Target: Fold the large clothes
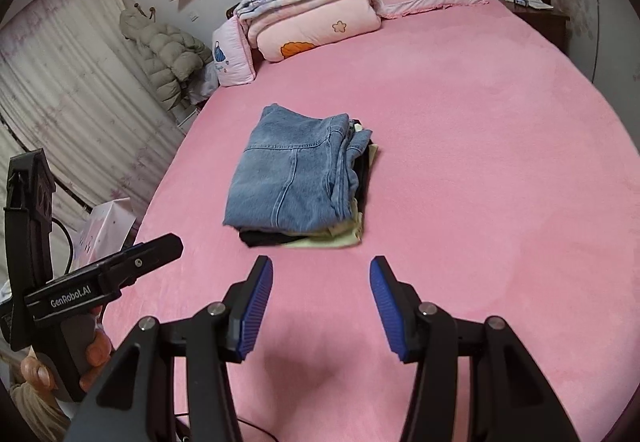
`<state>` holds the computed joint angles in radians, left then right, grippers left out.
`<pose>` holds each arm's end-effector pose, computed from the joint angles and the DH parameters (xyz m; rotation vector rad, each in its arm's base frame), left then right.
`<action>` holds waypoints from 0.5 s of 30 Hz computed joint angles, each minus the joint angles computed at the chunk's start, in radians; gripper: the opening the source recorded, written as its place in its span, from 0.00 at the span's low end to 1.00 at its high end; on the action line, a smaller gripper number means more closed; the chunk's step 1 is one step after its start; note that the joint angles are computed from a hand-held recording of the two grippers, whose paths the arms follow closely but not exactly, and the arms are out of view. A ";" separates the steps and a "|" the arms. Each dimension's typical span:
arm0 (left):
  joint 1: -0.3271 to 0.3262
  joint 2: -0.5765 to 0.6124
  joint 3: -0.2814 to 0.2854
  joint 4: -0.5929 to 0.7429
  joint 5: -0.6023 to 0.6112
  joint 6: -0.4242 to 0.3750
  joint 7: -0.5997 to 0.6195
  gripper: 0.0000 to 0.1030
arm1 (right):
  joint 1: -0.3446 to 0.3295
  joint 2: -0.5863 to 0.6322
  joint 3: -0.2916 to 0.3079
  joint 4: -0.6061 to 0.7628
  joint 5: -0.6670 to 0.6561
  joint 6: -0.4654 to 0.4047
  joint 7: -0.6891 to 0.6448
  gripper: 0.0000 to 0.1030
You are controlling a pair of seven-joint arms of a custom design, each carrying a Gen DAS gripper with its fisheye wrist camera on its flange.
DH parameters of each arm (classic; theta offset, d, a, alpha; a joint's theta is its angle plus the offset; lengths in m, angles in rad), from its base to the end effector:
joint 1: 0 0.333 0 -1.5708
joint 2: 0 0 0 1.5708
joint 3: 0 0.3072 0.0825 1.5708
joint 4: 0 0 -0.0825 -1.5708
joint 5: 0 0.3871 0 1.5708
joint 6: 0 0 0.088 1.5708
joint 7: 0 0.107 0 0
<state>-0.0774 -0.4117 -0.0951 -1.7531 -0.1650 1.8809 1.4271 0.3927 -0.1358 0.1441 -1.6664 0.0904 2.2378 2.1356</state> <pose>0.4311 -0.1009 0.7688 -1.9813 2.0301 -0.7417 0.4769 0.2948 0.7216 -1.6776 1.7671 -0.1236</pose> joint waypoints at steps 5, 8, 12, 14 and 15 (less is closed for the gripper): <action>-0.031 -0.122 -0.042 -0.034 0.013 -0.088 -0.061 0.93 | -0.002 -0.152 0.000 -0.081 0.009 -0.106 -0.008 0.49; -0.050 -0.179 -0.067 -0.048 0.030 -0.127 -0.099 0.93 | -0.005 -0.231 0.012 -0.124 -0.003 -0.163 -0.006 0.50; -0.071 -0.234 -0.094 -0.064 0.055 -0.165 -0.142 0.93 | -0.018 -0.316 0.040 -0.164 -0.047 -0.230 0.017 0.50; -0.082 -0.258 -0.106 -0.073 0.065 -0.187 -0.163 0.93 | -0.022 -0.346 0.048 -0.179 -0.057 -0.248 0.028 0.50; -0.086 -0.269 -0.114 -0.078 0.073 -0.196 -0.173 0.93 | -0.022 -0.362 0.048 -0.191 -0.053 -0.254 0.034 0.50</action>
